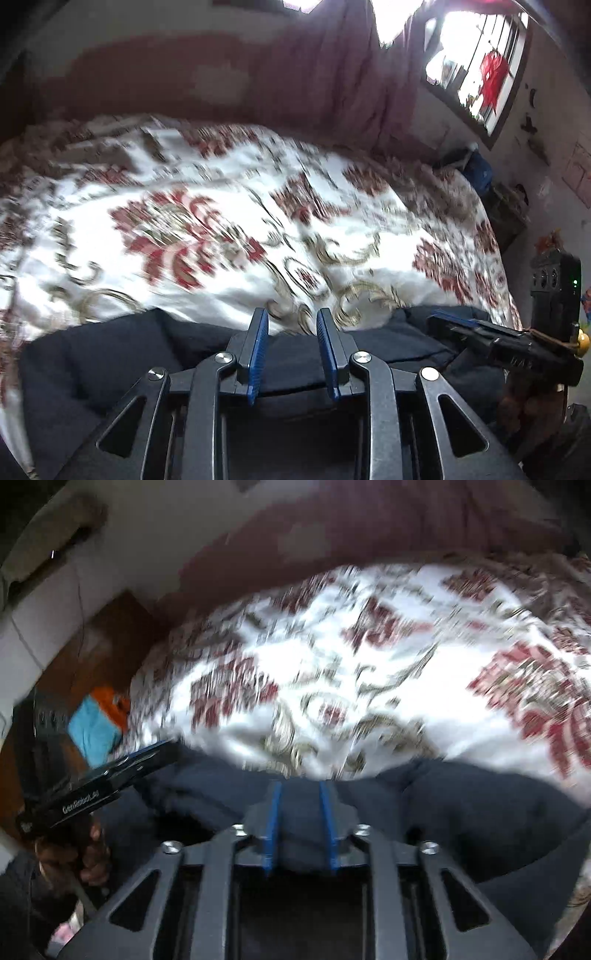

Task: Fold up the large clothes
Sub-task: 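Grasp the jacket hem with the left gripper while the right gripper grasps it too, then open both grippers and release the black jacket hem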

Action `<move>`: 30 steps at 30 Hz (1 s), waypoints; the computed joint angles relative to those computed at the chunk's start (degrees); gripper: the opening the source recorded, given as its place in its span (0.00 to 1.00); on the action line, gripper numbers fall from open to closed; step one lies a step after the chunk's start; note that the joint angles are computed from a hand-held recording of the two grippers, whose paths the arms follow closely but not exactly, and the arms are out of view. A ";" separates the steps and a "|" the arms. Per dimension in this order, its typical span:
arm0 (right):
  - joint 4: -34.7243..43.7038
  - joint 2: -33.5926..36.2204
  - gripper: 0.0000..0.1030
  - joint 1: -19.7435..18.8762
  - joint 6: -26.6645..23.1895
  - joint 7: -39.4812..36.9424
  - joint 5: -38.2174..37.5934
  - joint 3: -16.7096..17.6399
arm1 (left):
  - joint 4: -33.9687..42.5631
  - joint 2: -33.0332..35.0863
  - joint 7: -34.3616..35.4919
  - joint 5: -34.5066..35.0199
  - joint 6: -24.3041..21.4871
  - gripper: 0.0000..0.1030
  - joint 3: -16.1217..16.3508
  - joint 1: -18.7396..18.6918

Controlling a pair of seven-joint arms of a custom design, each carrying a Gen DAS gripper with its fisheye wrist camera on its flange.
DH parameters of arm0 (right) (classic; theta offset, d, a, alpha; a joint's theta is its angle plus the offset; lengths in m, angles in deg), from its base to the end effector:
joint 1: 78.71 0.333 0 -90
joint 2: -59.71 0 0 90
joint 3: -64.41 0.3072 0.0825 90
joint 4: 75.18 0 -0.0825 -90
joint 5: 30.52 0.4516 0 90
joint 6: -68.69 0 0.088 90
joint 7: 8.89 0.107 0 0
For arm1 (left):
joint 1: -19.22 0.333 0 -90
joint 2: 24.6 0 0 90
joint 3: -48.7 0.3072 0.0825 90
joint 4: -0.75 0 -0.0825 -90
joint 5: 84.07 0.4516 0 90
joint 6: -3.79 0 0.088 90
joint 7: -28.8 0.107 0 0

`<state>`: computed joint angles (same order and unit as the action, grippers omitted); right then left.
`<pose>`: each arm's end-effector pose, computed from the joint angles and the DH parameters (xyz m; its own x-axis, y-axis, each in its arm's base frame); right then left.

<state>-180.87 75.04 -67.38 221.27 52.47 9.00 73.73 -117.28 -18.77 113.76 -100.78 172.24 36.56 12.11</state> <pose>0.6803 0.2295 0.3962 0.3913 -0.8506 -0.3512 -0.8130 -0.1408 -0.5649 0.6399 -0.2007 0.4315 -0.0960 -0.9436 0.3168 -0.7580 -0.1369 -0.6377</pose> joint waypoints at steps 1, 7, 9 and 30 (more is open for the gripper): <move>-0.65 -0.09 0.11 0.69 -1.06 0.29 -3.02 -0.55 | 0.67 0.72 4.39 -3.38 -1.34 0.25 -1.27 0.71; 1.57 2.13 0.05 1.27 -9.98 1.31 -11.28 -1.85 | 1.98 1.78 11.63 2.82 -14.66 0.03 -0.66 -0.36; 5.01 4.50 0.05 0.79 -14.74 2.52 -11.84 -1.94 | 1.83 1.48 12.47 3.16 -16.80 0.03 -0.42 -0.58; -9.32 -2.29 0.02 3.46 8.06 11.52 -16.72 -0.68 | -1.37 0.64 -14.69 36.45 -12.44 0.03 2.97 -5.56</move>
